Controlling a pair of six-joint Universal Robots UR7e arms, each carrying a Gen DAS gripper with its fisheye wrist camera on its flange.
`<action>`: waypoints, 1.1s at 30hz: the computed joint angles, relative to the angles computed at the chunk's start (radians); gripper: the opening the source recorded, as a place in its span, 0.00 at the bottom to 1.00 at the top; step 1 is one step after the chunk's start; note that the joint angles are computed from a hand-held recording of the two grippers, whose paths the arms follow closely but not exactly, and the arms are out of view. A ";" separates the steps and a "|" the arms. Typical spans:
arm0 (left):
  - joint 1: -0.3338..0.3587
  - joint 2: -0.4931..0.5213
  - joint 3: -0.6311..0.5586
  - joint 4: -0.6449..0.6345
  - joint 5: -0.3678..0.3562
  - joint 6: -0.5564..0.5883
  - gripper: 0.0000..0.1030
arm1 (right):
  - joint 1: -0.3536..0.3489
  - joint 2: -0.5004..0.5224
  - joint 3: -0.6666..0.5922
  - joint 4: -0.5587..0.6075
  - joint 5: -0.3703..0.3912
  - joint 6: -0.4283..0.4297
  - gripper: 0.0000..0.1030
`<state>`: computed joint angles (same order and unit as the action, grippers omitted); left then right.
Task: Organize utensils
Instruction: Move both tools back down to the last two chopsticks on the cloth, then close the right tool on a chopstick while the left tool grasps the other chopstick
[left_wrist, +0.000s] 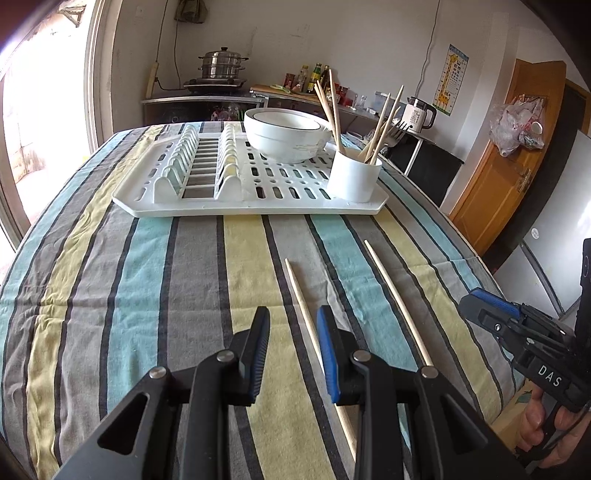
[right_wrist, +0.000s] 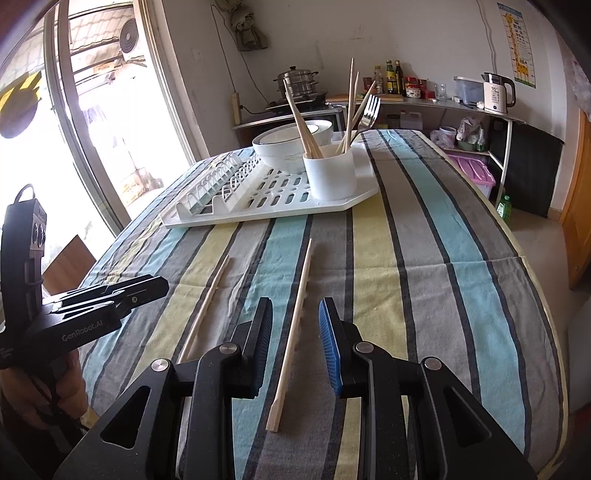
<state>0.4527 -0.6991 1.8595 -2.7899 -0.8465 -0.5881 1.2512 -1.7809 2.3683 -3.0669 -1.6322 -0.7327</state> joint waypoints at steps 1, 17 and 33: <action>0.011 0.010 -0.018 0.013 -0.011 -0.002 0.27 | 0.008 0.018 -0.016 0.007 -0.014 0.007 0.26; 0.100 0.099 -0.214 0.220 -0.075 -0.027 0.27 | 0.110 0.254 -0.265 0.179 -0.202 0.081 0.24; 0.094 0.139 -0.272 0.305 -0.011 0.005 0.23 | 0.146 0.353 -0.323 0.148 -0.325 0.050 0.06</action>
